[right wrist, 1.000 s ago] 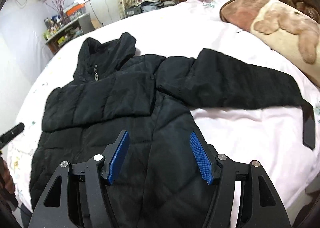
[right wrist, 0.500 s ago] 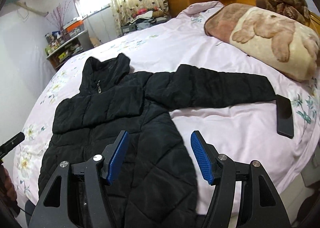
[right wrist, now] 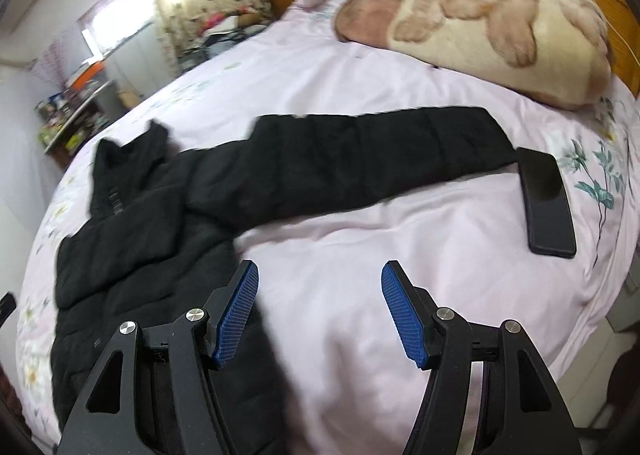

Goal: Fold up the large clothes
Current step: 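Move the right tool to the cuff of the other sleeve, then grasp the sleeve with the right tool and fold it across the body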

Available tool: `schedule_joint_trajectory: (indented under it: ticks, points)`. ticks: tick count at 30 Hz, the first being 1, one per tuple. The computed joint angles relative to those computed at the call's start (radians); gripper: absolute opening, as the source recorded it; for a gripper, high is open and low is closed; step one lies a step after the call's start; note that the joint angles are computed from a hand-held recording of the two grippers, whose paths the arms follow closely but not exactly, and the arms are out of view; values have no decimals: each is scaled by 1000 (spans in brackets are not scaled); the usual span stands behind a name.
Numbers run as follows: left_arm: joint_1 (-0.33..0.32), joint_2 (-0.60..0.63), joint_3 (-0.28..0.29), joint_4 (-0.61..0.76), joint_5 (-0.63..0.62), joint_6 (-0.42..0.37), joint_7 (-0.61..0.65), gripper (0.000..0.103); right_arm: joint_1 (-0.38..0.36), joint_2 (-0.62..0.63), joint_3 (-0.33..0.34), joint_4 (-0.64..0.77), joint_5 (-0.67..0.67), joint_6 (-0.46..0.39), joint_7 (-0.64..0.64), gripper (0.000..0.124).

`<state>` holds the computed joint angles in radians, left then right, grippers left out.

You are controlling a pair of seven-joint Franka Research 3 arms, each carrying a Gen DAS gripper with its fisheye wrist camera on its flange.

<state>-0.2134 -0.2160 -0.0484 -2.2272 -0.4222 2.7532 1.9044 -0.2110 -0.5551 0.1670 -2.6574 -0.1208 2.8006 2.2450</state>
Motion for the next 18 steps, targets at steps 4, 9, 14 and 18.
schedule_joint_trajectory:
  ticks: [4,9,14,18]
  points:
    - [29,103,-22,68,48,31,-28,64,-84,106,-8,24,-32,56,34,65]
    - [84,210,-62,140,121,49,-87,64,-102,250,-82,66,-14,120,58,65]
    - [130,285,-91,188,193,54,-141,64,-30,341,-192,88,132,202,-10,65]
    - [158,343,-101,230,276,50,-217,64,44,392,-265,110,292,273,-119,65]
